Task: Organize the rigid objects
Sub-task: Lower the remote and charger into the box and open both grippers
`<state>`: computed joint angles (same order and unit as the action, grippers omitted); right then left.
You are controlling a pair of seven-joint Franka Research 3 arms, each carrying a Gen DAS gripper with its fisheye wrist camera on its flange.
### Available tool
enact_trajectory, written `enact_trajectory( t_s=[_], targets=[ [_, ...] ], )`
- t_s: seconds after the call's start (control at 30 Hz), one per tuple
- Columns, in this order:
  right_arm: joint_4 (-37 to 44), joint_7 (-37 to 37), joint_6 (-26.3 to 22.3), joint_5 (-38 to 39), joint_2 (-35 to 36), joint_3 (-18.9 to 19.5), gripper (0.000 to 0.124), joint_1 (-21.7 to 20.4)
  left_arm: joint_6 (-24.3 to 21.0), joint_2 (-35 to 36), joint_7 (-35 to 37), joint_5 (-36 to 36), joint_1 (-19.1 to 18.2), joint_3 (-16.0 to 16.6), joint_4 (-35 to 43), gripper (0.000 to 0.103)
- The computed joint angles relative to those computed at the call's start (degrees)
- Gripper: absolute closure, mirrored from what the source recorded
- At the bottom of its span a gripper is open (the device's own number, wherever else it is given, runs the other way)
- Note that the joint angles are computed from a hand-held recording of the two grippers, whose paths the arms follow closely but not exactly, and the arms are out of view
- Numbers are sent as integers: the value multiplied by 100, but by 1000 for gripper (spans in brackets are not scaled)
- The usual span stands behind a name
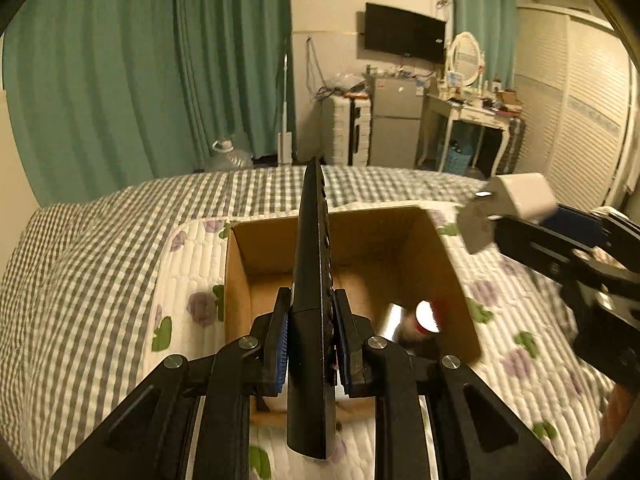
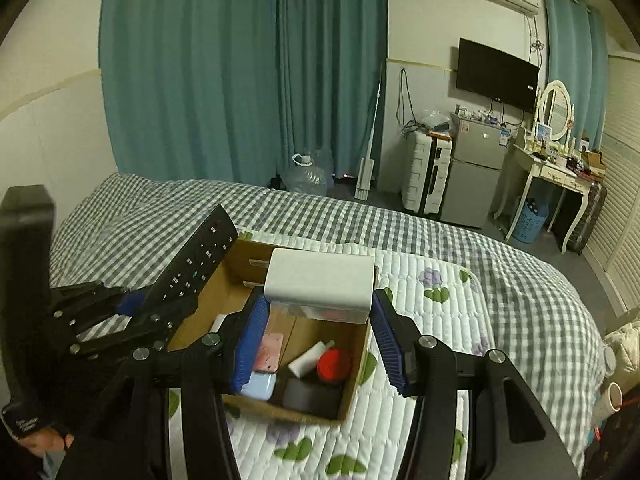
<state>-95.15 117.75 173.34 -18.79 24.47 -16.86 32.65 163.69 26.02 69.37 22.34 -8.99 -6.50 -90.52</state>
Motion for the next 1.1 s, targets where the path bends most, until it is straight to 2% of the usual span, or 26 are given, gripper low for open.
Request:
enact_trajectory(
  t_s=[0.2, 0.37, 0.43, 0.57, 0.63, 0.77, 0.9, 1.0, 1.1],
  targets=[
    [582, -547, -168, 570, 632, 483, 73, -500, -335, 870, 155, -180, 8, -16, 862, 83],
    [726, -957, -156, 1023, 910, 654, 73, -676, -380, 1173, 155, 34, -197, 180, 1089, 83],
    [807, -1123, -178, 1190, 1000, 717, 73, -732, -380, 1229, 220, -5, -164, 111, 1102, 83],
    [866, -1337, -169, 1416, 1108, 716, 73, -728, -411, 1364, 88, 91, -284, 244, 1220, 83],
    [867, -1425, -157, 1512, 1126, 727, 73, -735, -438, 1423, 114, 41, -242, 181, 1272, 83],
    [797, -1469, -106, 1618, 1105, 618, 73, -656, -413, 1399, 177, -108, -134, 52, 1246, 77],
    [651, -1405, -77, 1698, 959, 531, 73, -583, -391, 1097, 157, -101, -133, 84, 975, 75],
    [646, -1291, -107, 1618, 894, 351, 73, -449, -165, 836, 40, -8, -158, 174, 732, 75],
    [791, -1318, -196, 1539, 910, 384, 73, -460, 64, 624, -132, 120, -150, 279, 535, 75]
  ],
)
